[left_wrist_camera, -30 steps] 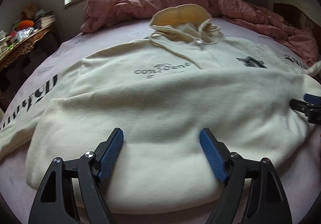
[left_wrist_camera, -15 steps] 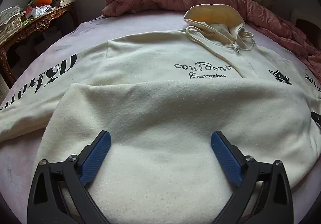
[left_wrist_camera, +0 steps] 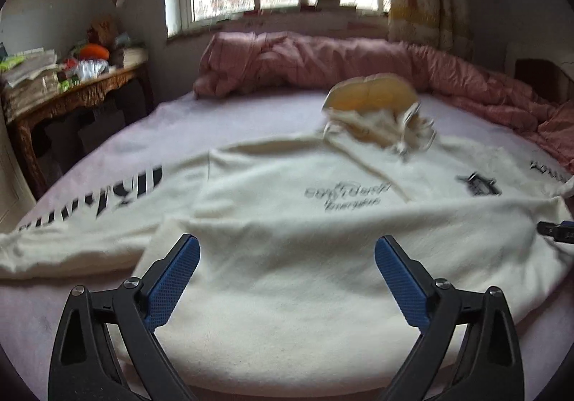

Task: Fold large clothes
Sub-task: 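Press both open grippers on the folded hem to smooth it flat, then grasp the ribbed sleeve cuff with the right gripper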

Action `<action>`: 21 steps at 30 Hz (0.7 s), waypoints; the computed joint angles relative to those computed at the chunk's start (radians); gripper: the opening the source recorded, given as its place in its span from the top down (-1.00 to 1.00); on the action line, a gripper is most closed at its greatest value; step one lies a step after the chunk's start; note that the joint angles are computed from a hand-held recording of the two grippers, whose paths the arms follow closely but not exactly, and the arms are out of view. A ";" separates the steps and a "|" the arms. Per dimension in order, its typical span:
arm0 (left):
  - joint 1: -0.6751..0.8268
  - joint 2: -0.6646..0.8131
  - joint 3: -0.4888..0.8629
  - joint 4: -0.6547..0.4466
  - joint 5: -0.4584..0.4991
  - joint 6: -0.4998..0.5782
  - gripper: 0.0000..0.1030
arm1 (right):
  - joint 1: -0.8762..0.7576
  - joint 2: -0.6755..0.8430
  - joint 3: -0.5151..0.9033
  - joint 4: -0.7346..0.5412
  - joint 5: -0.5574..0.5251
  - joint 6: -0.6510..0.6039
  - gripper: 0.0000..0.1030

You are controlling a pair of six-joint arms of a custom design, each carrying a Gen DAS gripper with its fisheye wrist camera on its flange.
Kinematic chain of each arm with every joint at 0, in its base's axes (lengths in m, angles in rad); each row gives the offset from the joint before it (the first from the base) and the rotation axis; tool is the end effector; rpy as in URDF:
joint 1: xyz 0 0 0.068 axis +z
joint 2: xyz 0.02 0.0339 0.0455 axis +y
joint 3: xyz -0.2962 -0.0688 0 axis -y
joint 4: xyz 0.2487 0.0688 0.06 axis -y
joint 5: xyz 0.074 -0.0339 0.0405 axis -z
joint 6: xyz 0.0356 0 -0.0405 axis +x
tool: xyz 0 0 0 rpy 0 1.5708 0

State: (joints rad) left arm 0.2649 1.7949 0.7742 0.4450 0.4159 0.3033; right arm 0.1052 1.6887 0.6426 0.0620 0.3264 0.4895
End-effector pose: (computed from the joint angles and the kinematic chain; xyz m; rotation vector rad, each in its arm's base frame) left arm 0.3477 0.0794 0.1636 0.2783 2.0752 -0.1047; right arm 0.2906 0.0192 0.1327 0.5958 2.4153 -0.1713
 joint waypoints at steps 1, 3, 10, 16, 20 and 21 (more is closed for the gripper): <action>0.000 -0.056 -0.025 0.001 0.054 0.011 -0.92 | -0.007 -0.017 0.001 -0.009 -0.007 -0.005 -0.93; -0.028 -0.179 -0.071 0.019 0.079 0.006 -1.00 | -0.017 -0.071 0.012 -0.055 0.009 -0.041 -0.91; -0.182 -0.403 -0.068 0.086 0.037 -0.210 -1.00 | -0.099 -0.446 -0.023 -0.143 0.070 -0.140 -0.91; -0.214 -0.214 -0.152 0.308 0.032 -0.331 -1.00 | -0.359 -0.546 0.017 -0.273 -0.234 -0.188 -0.91; -0.251 0.006 -0.070 0.223 -0.020 -0.174 -0.96 | -0.593 -0.552 0.068 -0.357 -0.392 -0.170 -0.91; -0.256 0.034 -0.028 0.157 -0.029 -0.195 -0.91 | -0.669 -0.519 0.114 -0.397 -0.484 -0.190 -0.91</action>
State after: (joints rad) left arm 0.0084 1.8287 0.7462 0.6019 0.3871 0.1088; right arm -0.5641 1.1694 0.7564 -0.3350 -0.1573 0.3000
